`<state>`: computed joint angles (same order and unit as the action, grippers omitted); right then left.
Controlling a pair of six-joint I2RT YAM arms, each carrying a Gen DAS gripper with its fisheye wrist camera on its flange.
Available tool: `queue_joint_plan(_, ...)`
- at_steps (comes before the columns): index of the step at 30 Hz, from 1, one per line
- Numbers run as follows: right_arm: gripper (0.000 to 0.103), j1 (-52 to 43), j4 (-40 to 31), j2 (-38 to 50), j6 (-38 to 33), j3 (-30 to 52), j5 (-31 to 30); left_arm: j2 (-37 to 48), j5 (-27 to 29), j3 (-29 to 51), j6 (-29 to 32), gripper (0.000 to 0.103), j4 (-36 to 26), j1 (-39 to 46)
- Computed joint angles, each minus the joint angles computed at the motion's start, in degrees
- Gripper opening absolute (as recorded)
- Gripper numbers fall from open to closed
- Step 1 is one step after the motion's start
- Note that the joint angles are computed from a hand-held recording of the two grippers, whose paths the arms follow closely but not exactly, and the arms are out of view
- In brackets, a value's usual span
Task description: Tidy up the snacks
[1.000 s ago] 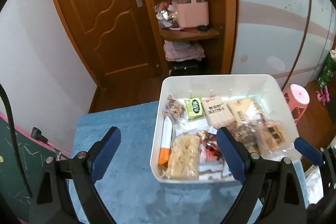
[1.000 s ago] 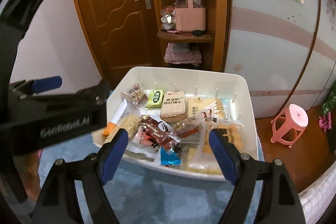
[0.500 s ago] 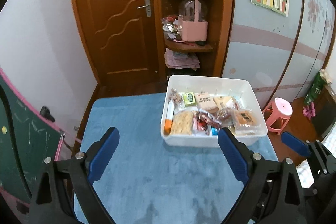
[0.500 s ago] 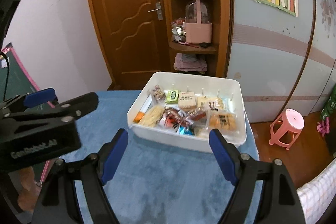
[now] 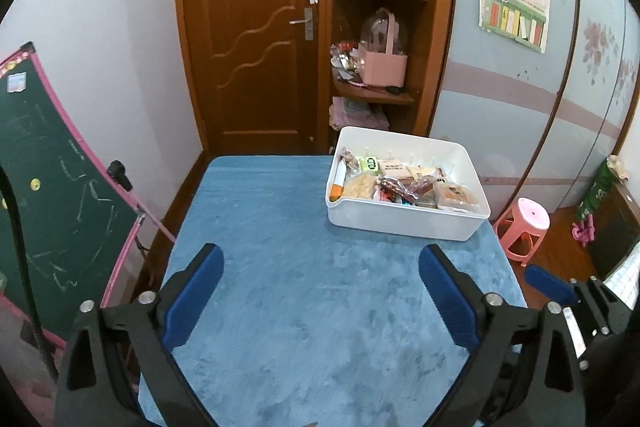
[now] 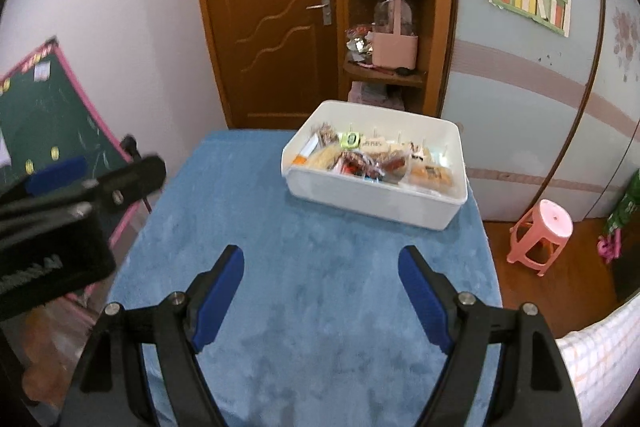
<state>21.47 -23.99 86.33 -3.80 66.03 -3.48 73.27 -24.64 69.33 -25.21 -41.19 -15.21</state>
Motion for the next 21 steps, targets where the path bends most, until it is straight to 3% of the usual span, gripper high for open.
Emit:
queue_joint_plan(8, 0.081, 4.1, 1.0, -8.9, -0.5, -9.3, 7.4, -10.7, -5.1, -8.0, -5.7, 0.1, -3.6, -6.8)
queue_joint_plan(19, 0.081, 0.6, -3.2, -17.1, 5.2, -13.0, 0.0, -13.4, -6.3, -9.5, -9.5, 0.1, -8.7, -8.4)
queue_joint_plan(21, 0.081, 1.2, -3.3, -18.6, 5.8, -13.8, 1.5, -13.3, -6.6, -9.5, -9.6, 0.1, -9.0, -8.7)
